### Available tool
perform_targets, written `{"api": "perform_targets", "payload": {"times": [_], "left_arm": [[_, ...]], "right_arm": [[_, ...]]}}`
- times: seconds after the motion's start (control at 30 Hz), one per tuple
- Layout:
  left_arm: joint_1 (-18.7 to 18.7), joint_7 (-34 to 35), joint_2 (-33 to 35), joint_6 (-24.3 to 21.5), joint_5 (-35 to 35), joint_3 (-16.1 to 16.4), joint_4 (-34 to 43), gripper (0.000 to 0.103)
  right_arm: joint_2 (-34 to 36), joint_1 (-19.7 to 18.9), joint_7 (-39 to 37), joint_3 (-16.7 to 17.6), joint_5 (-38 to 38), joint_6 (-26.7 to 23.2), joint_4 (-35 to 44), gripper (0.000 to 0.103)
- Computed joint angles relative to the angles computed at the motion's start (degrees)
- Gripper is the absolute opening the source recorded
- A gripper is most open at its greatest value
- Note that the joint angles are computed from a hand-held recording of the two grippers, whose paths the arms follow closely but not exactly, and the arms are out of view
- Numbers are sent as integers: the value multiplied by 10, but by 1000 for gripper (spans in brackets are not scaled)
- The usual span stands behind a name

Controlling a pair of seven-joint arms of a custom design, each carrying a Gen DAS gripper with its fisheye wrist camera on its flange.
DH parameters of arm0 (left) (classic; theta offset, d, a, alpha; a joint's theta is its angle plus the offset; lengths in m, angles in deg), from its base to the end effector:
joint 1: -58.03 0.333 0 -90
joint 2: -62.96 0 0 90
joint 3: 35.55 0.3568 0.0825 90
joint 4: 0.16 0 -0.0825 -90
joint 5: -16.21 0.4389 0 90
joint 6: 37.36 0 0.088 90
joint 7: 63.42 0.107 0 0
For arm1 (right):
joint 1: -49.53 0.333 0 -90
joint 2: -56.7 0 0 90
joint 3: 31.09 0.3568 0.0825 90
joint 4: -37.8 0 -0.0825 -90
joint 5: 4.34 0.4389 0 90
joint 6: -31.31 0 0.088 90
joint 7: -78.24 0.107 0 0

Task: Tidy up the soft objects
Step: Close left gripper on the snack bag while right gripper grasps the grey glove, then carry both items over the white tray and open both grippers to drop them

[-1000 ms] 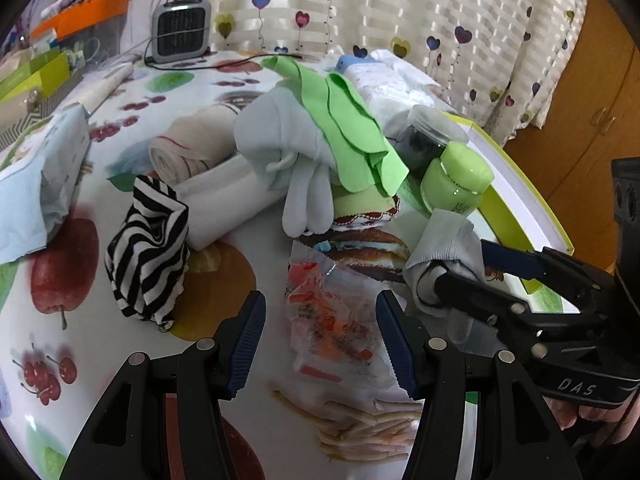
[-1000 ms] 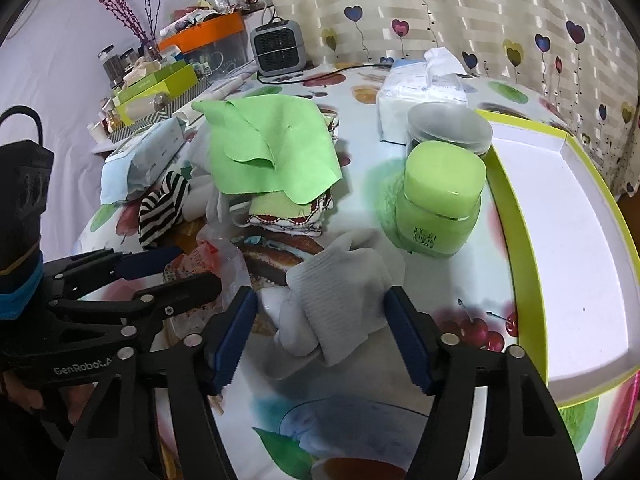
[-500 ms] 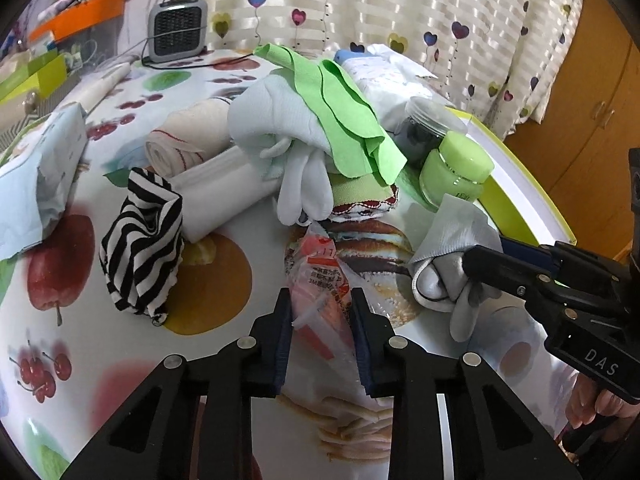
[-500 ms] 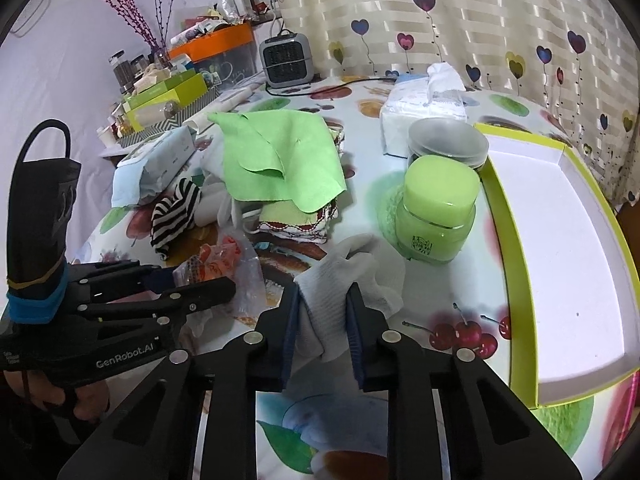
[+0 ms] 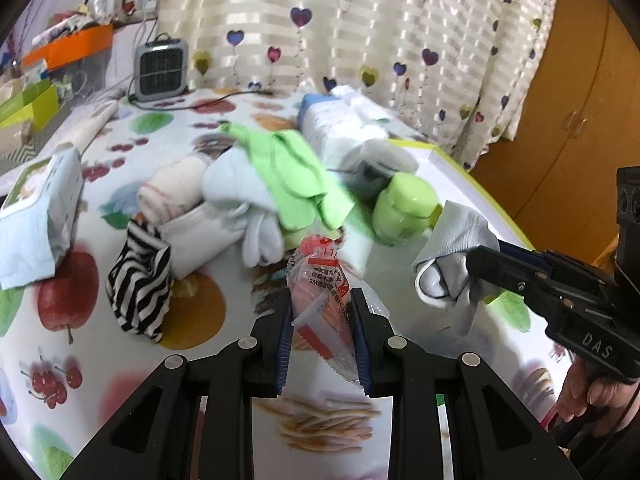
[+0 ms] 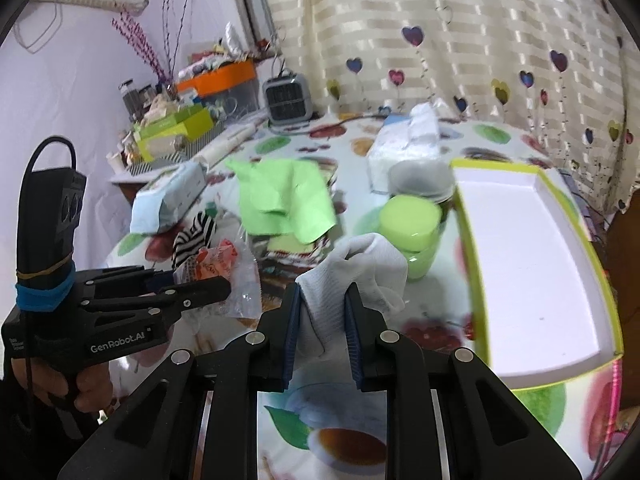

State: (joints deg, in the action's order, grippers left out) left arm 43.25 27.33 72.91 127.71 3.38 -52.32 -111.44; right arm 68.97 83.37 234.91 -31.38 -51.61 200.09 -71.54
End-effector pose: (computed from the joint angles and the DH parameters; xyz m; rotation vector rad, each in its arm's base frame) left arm 0.6061 -0.3440 0.4999 -1.5644 2.2269 -1.0834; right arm 0.5573 0.4276 0.4781 -1.7561 1.4805 -0.4985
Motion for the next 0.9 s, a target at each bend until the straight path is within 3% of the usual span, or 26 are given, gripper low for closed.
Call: {"api": "perform_targets", "payload": {"times": [0.13, 0.4, 0.63, 0.9], "left_arm": [[1, 23, 5, 3, -16, -11, 13, 25], [-8, 47, 21, 8, -23, -21, 44, 25], [-21, 50, 49, -4, -3, -24, 87, 25], [-37, 74, 100, -28, 9, -42, 160, 25]], "right_arm": [[-24, 7, 83, -20, -72, -5, -17, 22], [-63, -44, 210, -2, -167, -24, -51, 22], [-82, -94, 265, 23, -196, -37, -77, 22], [-91, -126, 290, 31, -204, -32, -98, 22]]}}
